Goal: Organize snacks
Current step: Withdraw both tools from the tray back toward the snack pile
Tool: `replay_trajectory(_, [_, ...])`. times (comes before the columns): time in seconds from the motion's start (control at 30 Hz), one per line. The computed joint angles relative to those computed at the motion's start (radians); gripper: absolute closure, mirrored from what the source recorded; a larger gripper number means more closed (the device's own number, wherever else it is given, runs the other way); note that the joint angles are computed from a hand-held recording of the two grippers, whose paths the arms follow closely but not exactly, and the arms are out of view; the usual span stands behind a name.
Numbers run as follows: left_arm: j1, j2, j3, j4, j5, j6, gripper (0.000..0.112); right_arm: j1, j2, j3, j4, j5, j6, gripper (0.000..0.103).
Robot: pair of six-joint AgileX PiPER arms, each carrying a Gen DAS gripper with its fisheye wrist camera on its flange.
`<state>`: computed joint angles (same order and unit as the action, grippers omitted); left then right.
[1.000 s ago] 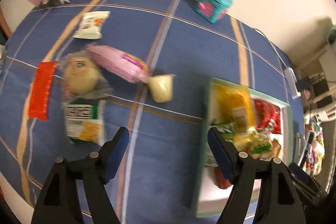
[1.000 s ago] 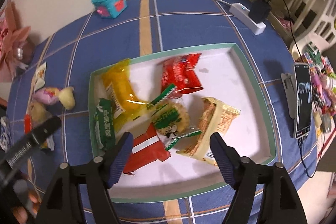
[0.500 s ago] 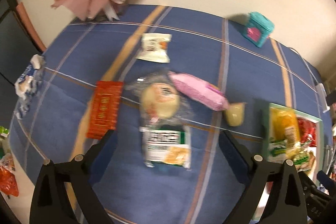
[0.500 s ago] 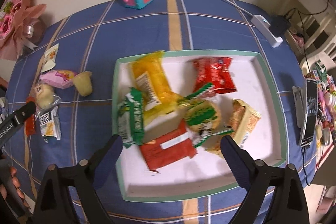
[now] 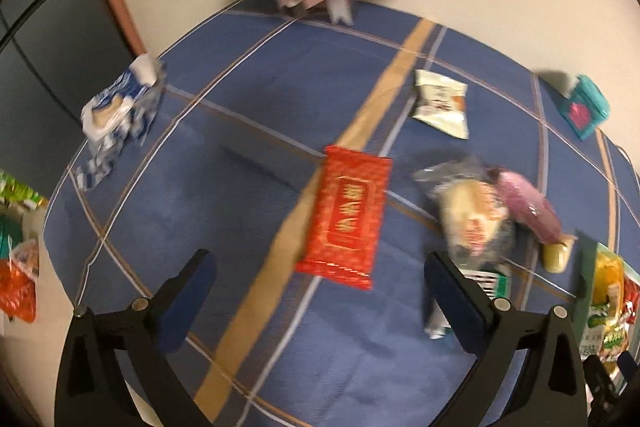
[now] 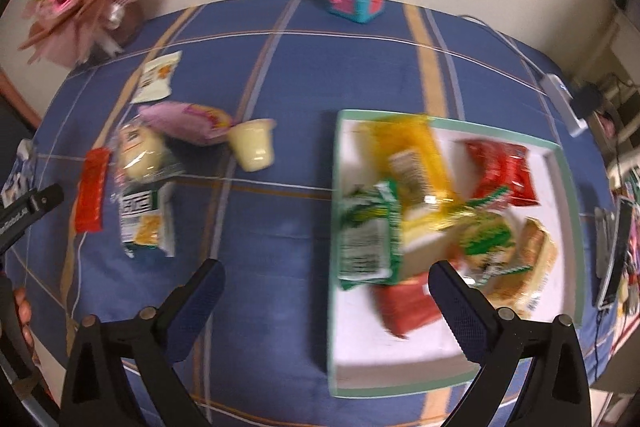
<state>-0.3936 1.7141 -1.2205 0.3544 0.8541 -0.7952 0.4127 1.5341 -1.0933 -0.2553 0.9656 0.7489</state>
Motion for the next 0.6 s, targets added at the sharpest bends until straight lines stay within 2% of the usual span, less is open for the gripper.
replay_trajectory(0.33, [0.081,0.001,0.026,-0.059,-0.043,0.071,0.009,0.137,0.169,-0.112,0.021,-0.065,0.012,0.0])
replay_trajectory(0.6, [0.117,0.041,0.003,-0.094,-0.054,0.126,0.009,0.184,0.293,-0.216,0.035,-0.099,-0.013,0.0])
